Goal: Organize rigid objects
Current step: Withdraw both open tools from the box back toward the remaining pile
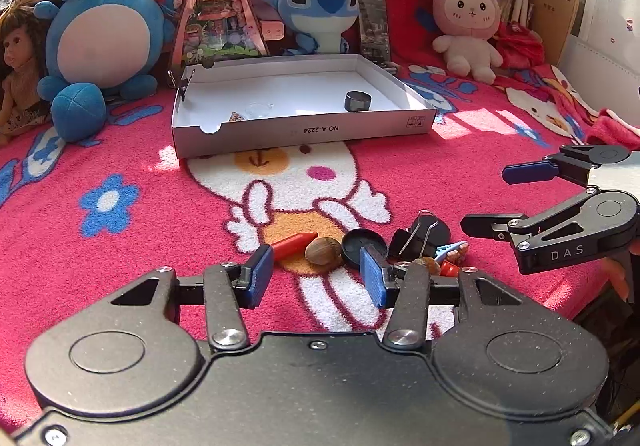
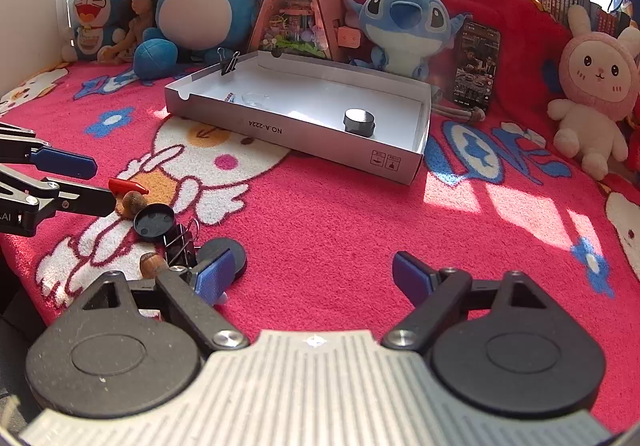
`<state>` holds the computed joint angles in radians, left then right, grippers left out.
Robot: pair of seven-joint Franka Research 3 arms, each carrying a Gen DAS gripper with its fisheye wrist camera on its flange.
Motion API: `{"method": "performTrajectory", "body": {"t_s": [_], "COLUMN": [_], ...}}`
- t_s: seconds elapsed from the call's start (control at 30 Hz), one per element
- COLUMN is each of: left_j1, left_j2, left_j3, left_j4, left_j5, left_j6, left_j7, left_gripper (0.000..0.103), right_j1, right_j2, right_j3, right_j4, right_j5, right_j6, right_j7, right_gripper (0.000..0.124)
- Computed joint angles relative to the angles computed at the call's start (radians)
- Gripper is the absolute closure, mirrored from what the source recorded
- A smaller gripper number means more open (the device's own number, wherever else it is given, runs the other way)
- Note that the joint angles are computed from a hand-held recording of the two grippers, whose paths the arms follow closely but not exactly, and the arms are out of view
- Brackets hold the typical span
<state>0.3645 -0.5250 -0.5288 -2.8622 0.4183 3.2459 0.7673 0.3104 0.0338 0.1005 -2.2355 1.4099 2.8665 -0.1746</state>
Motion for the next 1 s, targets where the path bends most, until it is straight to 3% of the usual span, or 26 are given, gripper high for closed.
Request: {"method": "performTrajectory", "body": {"t_s": [0.2,0.47,1.0], "left_j1": [0.025,0.109,0.186], "left_j2": [0.046,0.066,0.07], "left_j3": [-0.023,-0.105,-0.19], "left_j4": [0.016,0.03,0.033], "left_j5": [-0.009,-0.038,-0.091], "left_j6": [0.012,0.035,0.062], "left_j7": [-0.004,-0.015,0.001], "left_gripper": [0.067,0.072,0.076], "right_j1": [-0.001,0.004,0.02], "right_j2": [-0.007,0.003,0.02], "right_j3": [-0.002,0.004,0.018], "right_j4": [-0.023,-0.026,-0.013], "right_j5": [-0.002,-0.003,0.074], "right_j6": [0.002,-0.021,-0.059], "right_j7": [-0.018,-0.019,-0.069], "right_gripper": [0.032,0.032,0.033]}}
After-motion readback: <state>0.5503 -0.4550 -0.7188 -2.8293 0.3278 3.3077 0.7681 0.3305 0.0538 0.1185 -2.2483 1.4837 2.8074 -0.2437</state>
